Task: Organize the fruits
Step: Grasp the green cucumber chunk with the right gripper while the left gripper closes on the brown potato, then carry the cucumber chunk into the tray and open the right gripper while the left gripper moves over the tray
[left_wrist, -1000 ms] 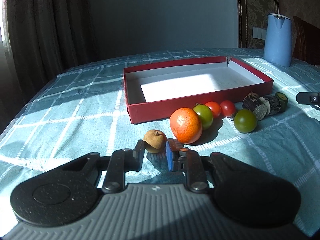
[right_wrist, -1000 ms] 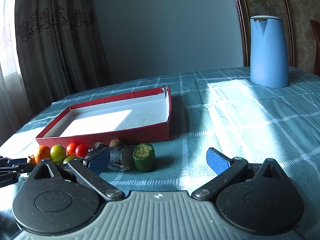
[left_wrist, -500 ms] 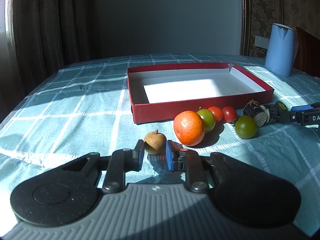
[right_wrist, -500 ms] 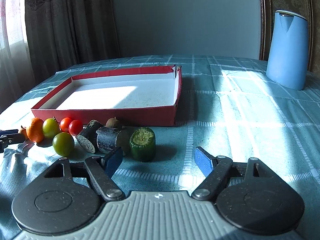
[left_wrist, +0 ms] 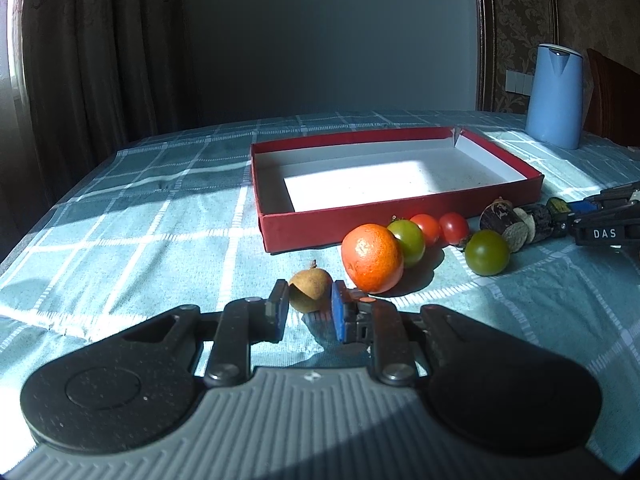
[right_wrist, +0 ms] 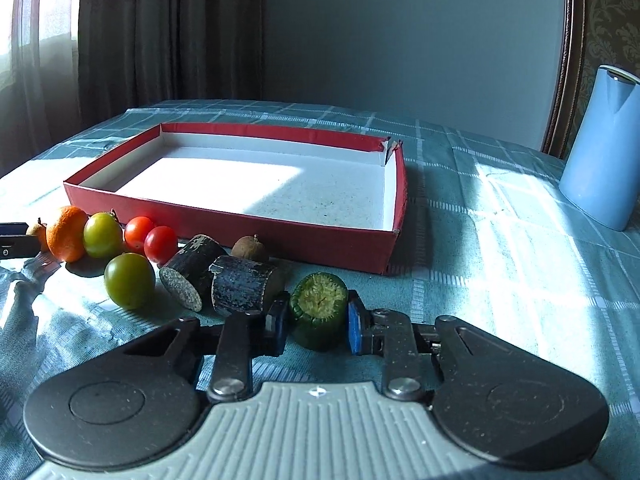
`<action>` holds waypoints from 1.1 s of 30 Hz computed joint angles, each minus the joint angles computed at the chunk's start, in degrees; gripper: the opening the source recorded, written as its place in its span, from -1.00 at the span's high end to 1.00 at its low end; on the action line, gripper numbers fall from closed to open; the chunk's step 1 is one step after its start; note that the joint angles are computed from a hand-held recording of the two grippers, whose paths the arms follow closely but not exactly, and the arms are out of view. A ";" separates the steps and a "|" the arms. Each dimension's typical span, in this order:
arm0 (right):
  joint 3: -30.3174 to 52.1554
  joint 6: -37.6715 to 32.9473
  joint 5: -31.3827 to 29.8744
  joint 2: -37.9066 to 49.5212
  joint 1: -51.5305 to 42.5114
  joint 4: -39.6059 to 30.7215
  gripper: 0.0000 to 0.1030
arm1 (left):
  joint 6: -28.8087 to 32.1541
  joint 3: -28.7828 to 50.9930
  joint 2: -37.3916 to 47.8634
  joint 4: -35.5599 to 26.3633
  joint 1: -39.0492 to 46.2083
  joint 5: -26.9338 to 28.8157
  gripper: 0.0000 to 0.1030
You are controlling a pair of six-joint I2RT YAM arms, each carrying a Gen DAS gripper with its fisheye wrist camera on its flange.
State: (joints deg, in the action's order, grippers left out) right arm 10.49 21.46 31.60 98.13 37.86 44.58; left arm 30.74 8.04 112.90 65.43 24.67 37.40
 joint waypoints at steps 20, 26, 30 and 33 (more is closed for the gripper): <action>1.86 -7.00 12.91 -5.61 5.64 -2.06 0.47 | -6.46 1.98 -10.72 -7.96 -12.90 -6.74 0.77; 6.76 -11.40 12.24 -2.61 3.52 -1.68 0.47 | -10.01 5.46 -12.22 -10.45 -16.55 -9.16 0.77; 11.16 -13.85 10.90 0.84 0.54 -0.77 0.47 | -12.99 9.58 -10.63 -11.22 -19.54 -12.83 0.77; 14.52 -15.38 10.13 4.16 -1.66 -0.40 0.47 | -14.88 13.83 -8.08 -13.30 -21.48 -15.44 0.77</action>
State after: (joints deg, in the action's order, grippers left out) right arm 25.02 6.08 41.73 102.28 36.21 44.18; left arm 15.86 21.87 104.82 52.13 3.18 21.96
